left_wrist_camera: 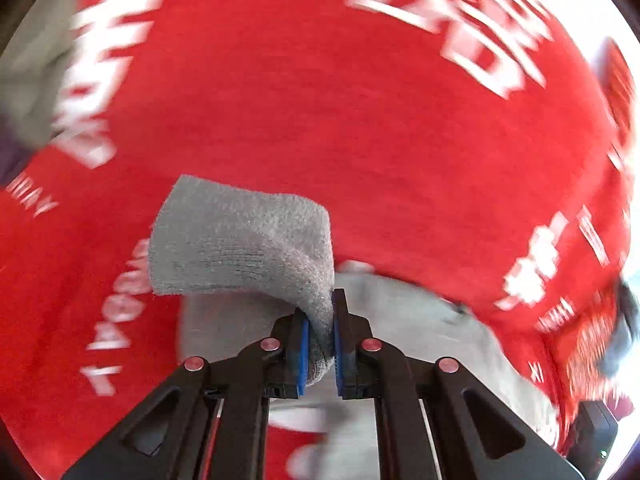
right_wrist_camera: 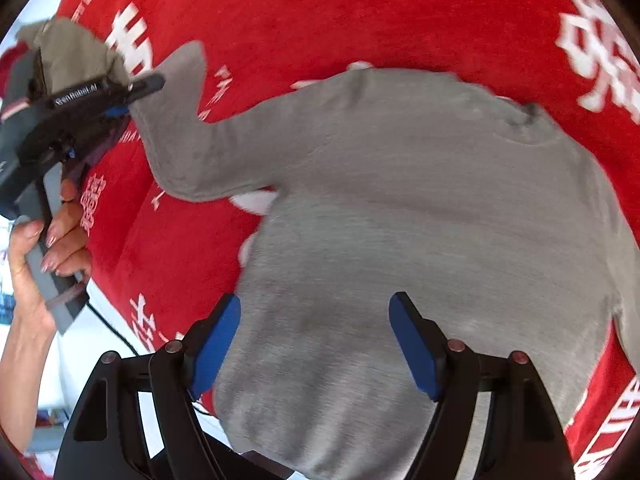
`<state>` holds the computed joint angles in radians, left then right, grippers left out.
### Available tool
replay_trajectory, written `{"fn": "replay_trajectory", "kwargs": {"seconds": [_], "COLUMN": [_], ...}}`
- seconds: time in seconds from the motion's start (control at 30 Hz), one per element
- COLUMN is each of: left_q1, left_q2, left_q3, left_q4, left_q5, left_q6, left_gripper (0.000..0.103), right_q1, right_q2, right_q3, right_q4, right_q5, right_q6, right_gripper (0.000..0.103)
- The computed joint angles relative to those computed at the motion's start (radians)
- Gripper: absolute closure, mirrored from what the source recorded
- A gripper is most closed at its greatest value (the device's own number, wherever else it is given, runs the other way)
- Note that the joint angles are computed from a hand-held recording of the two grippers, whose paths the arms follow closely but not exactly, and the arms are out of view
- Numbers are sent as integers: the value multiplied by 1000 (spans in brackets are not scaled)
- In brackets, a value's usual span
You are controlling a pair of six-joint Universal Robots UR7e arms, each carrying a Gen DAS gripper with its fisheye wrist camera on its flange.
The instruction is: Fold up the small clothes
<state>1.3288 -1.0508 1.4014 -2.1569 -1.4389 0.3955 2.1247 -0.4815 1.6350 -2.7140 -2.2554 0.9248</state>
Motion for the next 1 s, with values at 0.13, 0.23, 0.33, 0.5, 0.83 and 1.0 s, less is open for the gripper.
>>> {"fn": "replay_trajectory", "kwargs": {"seconds": [0.13,0.23,0.33,0.5,0.83,1.0], "left_q1": [-89,-155,-190,-203,-205,-141], "left_q2": [-36,-59,-56,-59,-179,-155], "left_q3": [174,332,451,518,471,450], "left_q4": [-28,-88,-151,-137,-102,-205], "left_q5": [-16,55,169,290,357,560], "left_q6": [41,88,123,104,96,144], "left_gripper": [92,92,92,83,33,33], "right_q1": [10,15,18,8,-30,-79], "right_q2": [-85,-140,-187,-227,-253,-165], "right_q3": [151,253,352,478,432,231], "right_q4": [-67,-100,-114,-165,-78,-26], "right_q5": [-47,-73,-93,-86,-116,-179], "right_q6": [110,200,299,413,373,147], "right_gripper": [23,23,23,23,22,22]}}
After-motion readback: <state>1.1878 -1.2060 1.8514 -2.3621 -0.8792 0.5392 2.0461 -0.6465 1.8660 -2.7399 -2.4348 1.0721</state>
